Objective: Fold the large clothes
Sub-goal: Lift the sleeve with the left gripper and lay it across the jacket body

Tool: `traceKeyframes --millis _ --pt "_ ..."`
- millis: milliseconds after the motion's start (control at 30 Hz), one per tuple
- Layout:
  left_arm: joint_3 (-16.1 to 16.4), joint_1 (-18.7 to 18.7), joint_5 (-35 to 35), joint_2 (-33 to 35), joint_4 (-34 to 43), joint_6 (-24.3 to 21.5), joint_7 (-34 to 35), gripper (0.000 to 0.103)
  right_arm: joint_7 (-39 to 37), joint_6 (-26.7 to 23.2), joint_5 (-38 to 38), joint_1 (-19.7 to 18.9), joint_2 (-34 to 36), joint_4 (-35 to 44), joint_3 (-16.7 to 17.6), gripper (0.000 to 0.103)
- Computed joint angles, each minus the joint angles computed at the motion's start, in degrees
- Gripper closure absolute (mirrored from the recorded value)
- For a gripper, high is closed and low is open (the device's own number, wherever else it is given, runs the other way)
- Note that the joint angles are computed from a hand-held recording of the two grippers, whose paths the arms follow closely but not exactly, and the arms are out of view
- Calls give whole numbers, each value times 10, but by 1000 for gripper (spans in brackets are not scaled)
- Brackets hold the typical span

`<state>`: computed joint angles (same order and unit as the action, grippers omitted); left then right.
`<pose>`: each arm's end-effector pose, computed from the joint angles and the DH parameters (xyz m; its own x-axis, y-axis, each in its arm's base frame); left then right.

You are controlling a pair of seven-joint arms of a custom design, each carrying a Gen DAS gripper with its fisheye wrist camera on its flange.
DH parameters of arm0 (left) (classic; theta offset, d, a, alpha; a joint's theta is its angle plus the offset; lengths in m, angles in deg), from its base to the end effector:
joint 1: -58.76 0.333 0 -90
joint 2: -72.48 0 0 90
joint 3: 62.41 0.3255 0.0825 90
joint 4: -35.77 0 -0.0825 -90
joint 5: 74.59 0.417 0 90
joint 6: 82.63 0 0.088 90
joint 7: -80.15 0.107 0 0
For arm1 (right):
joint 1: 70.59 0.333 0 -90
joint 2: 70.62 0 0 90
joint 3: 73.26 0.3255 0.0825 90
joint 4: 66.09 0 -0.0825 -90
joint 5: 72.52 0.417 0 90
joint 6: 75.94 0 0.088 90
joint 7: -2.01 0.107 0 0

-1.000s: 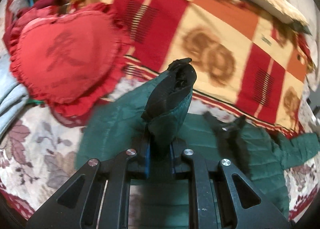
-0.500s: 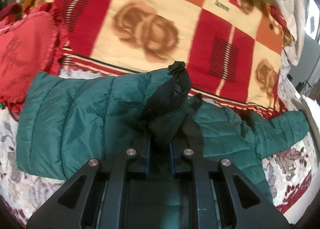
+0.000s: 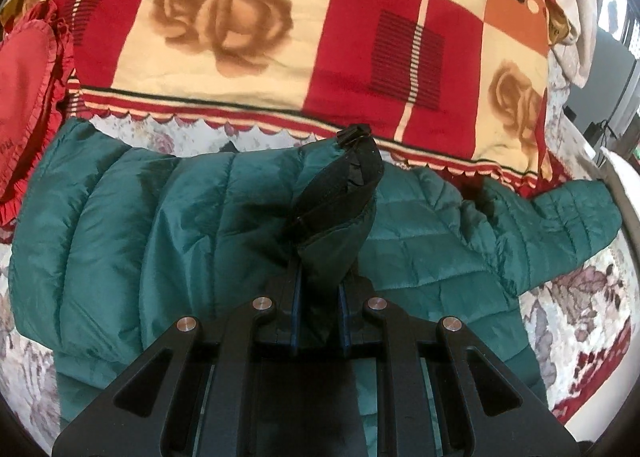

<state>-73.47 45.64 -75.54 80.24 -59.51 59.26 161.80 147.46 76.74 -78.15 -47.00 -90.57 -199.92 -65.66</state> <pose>0.6288 -0.2733 0.6041 -0.2952 -0.9461 0.1329 -0.7726 0.1546 -0.6158 0.4384 0.2751 0.5436 -0.1968 -0.8806 -0.4311 -0.7917 0.4021 -0.4600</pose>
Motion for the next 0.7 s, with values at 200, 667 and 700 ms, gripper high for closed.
traceKeyframes --millis 200,667,700 --pt "-1 0 -6 7 2 -10 5 89 -6 -4 6 3 1 2 -1 0" --pt "-7 2 -49 13 7 -49 32 84 -9 -17 6 1 2 6 0 0" --pt "-9 7 -73 13 8 -56 43 81 -7 -18 6 0 2 6 0 0"
